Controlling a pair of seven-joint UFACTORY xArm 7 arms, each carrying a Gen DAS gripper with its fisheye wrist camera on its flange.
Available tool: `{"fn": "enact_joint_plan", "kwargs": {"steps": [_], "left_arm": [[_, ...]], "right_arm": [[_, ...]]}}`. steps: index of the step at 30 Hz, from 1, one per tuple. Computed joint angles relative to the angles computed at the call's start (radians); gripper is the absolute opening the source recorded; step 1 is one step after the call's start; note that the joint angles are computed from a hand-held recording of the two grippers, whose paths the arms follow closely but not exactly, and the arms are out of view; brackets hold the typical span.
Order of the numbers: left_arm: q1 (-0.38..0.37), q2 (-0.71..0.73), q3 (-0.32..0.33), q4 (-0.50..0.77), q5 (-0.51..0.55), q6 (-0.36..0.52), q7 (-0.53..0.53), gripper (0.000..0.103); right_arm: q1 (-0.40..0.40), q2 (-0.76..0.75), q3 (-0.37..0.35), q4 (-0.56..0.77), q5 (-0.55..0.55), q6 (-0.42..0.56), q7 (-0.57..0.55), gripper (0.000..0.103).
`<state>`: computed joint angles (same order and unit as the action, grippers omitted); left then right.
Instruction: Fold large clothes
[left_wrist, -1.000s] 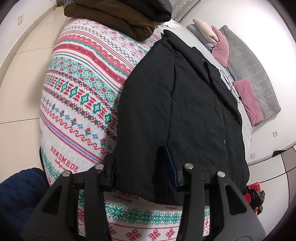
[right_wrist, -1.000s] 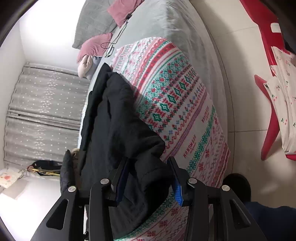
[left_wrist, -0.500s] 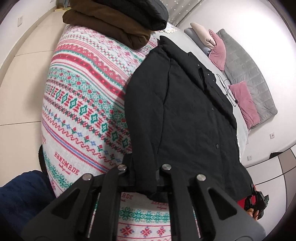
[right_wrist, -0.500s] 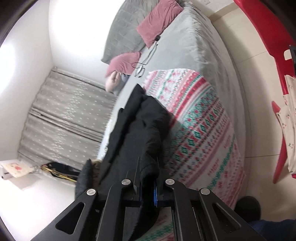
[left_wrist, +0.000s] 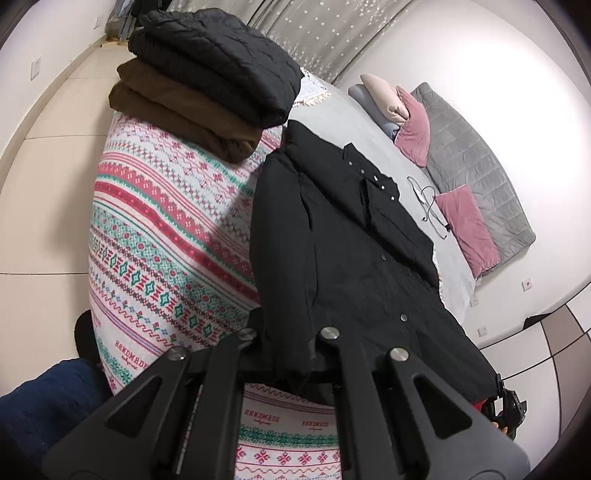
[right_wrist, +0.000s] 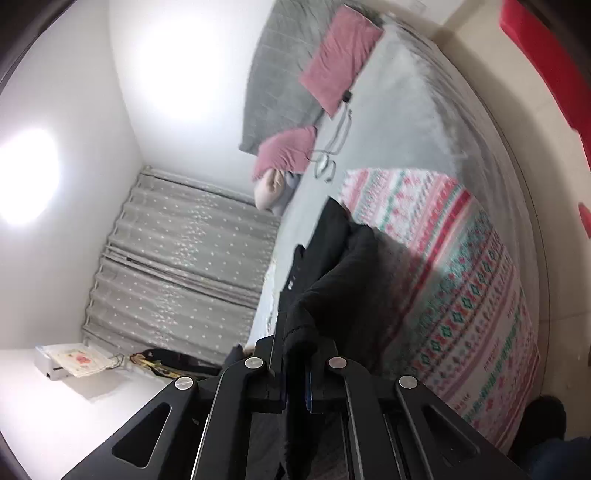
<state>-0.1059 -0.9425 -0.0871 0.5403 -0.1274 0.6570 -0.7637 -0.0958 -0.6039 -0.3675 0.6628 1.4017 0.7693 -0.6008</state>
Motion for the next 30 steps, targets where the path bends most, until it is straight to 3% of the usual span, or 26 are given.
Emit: {"fn": "enact_joint_plan", "kwargs": {"steps": [2,3,4,6,9,13,15,17,18,20,21,24,27,29,30], "left_arm": [[0.012,0.002,-0.006,-0.002,0.004,0.0,-0.007,0.007],[0.029,0.009,-0.02,-0.003,-0.016,-0.002,0.01,0.007],[0.085,0.025,-0.06,0.003,-0.071,0.012,0.061,0.007],[0.113,0.049,-0.069,0.009,-0.122,0.038,0.093,0.007],[0.107,0.08,-0.046,0.041,-0.106,0.046,0.074,0.007],[0.126,0.139,-0.066,0.148,-0.048,0.029,0.076,0.007],[0.167,0.213,-0.096,0.242,-0.032,0.019,0.1,0.007],[0.149,0.301,-0.081,0.329,0.039,0.002,0.064,0.007],[0.174,0.341,-0.098,0.371,0.042,-0.004,0.068,0.007],[0.219,0.422,-0.13,0.454,0.069,-0.009,0.062,0.007],[0.199,0.467,-0.115,0.495,0.119,-0.015,0.029,0.007],[0.234,0.652,-0.144,0.681,0.221,-0.019,-0.034,0.007],[0.115,0.832,-0.032,0.875,0.282,0.005,-0.109,0.006],[0.077,0.994,0.008,1.082,0.287,0.056,-0.134,0.006],[0.08,1.074,0.004,1.187,0.315,0.075,-0.162,0.006]], "right_arm": [[0.021,-0.006,0.001,0.01,-0.014,-0.033,-0.006,0.005],[0.072,-0.008,-0.032,0.017,-0.05,-0.065,0.002,0.005],[0.089,0.004,-0.042,0.027,-0.075,-0.075,0.011,0.005],[0.111,0.052,-0.066,0.056,-0.118,-0.065,0.059,0.005],[0.069,0.095,-0.034,0.083,-0.066,-0.021,0.039,0.005],[0.114,0.113,-0.036,0.151,-0.063,-0.036,0.016,0.005],[0.12,0.159,-0.035,0.215,-0.069,-0.018,0.022,0.005],[0.108,0.241,-0.024,0.311,-0.084,0.025,0.049,0.005],[0.075,0.278,0.004,0.353,-0.088,0.05,0.066,0.005],[0.087,0.343,0.001,0.442,-0.109,0.07,0.095,0.005],[0.07,0.384,0.023,0.496,-0.111,0.077,0.102,0.005],[0.057,0.506,0.065,0.647,-0.125,0.062,0.128,0.005],[0.037,0.661,0.107,0.83,-0.117,0.057,0.18,0.005],[-0.055,0.808,0.219,1.024,-0.154,0.07,0.267,0.005],[-0.123,0.887,0.323,1.129,-0.194,0.036,0.317,0.005]]}}
